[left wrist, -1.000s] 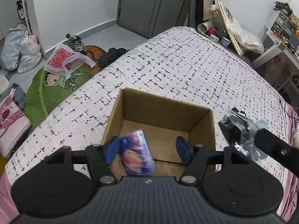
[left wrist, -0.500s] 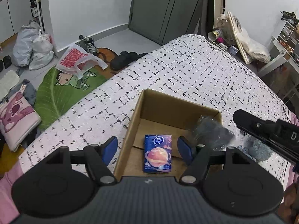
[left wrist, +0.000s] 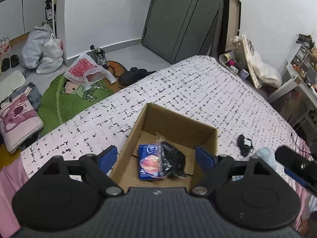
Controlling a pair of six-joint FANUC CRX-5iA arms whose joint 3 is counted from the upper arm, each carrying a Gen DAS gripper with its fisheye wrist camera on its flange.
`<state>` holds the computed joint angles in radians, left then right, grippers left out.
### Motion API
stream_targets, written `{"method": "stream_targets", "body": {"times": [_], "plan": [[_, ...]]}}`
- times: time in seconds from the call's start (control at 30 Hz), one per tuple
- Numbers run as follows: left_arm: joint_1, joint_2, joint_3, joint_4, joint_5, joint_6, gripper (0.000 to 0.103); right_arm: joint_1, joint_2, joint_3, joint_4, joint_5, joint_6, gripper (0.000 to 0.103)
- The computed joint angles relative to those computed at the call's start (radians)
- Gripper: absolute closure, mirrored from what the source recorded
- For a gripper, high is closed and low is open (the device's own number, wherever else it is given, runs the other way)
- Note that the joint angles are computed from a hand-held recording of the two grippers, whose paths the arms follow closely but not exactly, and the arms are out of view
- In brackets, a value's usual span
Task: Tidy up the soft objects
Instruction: 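Open the left tool to drop the tissue pack while the right tool drops the black bag into the box, then move both tools back toward the green plush and white bag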
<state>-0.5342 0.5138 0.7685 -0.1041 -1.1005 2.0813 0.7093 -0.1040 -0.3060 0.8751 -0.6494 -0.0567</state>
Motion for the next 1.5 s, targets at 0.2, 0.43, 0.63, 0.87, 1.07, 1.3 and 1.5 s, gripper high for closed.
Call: {"method": "stream_targets", "body": {"times": [0.2,0.43,0.63,0.87,1.07,1.3,1.5], "plan": [[-0.038,-0.027,-0.008,-0.052,0.007,-0.006,0.016,0.014,-0.057,-0.038,-0.046,-0.037,0.040,0.000],[-0.051,-0.026,-0.011,0.002,-0.015,-0.048,0.016,0.037,-0.116,-0.084,-0.075,-0.088,0.075,0.000],[-0.094,-0.012,0.023,-0.044,-0.053,-0.077,0.016,0.046,-0.180,-0.134,-0.074,-0.118,0.058,0.000],[-0.115,0.018,0.065,-0.024,-0.101,-0.079,0.011,0.044,-0.247,-0.184,-0.088,-0.137,0.074,0.000],[-0.138,0.026,0.073,-0.019,-0.099,-0.057,0.004,0.040,-0.295,-0.223,-0.086,-0.141,0.067,0.000],[-0.172,0.048,0.105,-0.024,-0.091,-0.069,0.001,0.038,-0.349,-0.313,0.007,-0.145,-0.057,0.000],[-0.190,0.088,0.161,-0.028,-0.121,-0.053,0.001,0.022,-0.379,-0.358,0.009,-0.141,-0.118,0.000]]}}
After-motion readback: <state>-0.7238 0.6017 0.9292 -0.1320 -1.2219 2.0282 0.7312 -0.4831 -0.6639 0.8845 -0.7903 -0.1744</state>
